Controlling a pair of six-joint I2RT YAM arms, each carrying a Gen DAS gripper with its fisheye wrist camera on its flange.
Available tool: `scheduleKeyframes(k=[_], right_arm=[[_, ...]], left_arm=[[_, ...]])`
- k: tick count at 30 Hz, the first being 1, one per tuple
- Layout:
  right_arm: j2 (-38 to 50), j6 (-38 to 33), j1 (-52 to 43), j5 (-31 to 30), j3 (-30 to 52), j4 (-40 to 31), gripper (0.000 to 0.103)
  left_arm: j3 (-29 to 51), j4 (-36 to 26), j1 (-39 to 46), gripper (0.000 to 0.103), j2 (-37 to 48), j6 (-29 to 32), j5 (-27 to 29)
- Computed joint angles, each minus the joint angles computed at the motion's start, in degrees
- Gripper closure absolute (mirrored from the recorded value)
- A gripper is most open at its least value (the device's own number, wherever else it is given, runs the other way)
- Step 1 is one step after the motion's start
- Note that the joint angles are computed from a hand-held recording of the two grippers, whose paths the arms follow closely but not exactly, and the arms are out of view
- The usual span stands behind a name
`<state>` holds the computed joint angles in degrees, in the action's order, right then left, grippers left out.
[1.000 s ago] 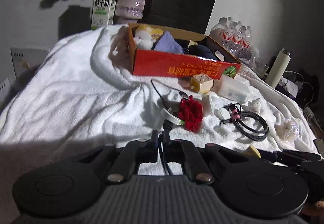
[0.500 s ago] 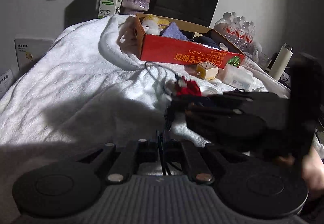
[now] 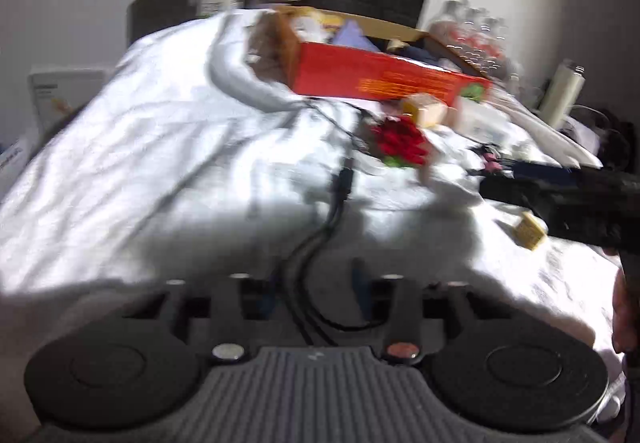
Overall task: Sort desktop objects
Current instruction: 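Lift the cable and yellow block into the red box and open both tools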
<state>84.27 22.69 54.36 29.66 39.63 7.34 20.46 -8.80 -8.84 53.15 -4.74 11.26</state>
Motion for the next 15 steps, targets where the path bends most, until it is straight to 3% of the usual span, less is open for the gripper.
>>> scheduleKeyframes(k=[2,4,5,6,7,9,10,12,15], right_arm=[[-3.49,3.26,2.1,4.45,-3.19,-4.08,0.044],[-5.23,7.48,2.65,6.02,-6.1,-6.14,0.051],[-5.58,9.26,1.98,5.46,-7.45,-5.91,0.052],[-5.38,10.31,1.17,4.72,-8.32,-5.32,0.057],[-4.6,11.24,0.64,4.38,-8.62,-5.0,0.067],[-3.96,12.35,0.21,4.41,-10.27,-1.39,0.075],[-4.21,12.79,-0.09,4.1,-11.38,0.81,0.091],[-4.43,13.75,-0.35,3.8,-12.16,2.38,0.093],[-7.74,12.87,1.46,4.49,-13.56,2.76,0.093]], left_arm=[[0.06,1.76,-2.03,0.045,1.34,-0.8,-1.34],[0.59,4.21,-4.57,0.05,3.77,-2.99,-4.6],[0.99,4.8,-5.94,0.06,4.71,-3.79,-6.48],[1.68,4.48,-7.66,0.093,5.41,-4.35,-9.07],[2.36,3.61,-8.76,0.094,5.65,-5.05,-11.27],[2.09,2.31,-8.72,0.097,3.24,-6.39,-11.3],[1.67,1.02,-8.8,0.098,0.67,-6.99,-11.76],[1.78,-3.39,-8.39,0.099,-4.93,-8.19,-11.59],[3.18,-10.85,-5.85,0.099,-13.17,-9.83,-7.12]])
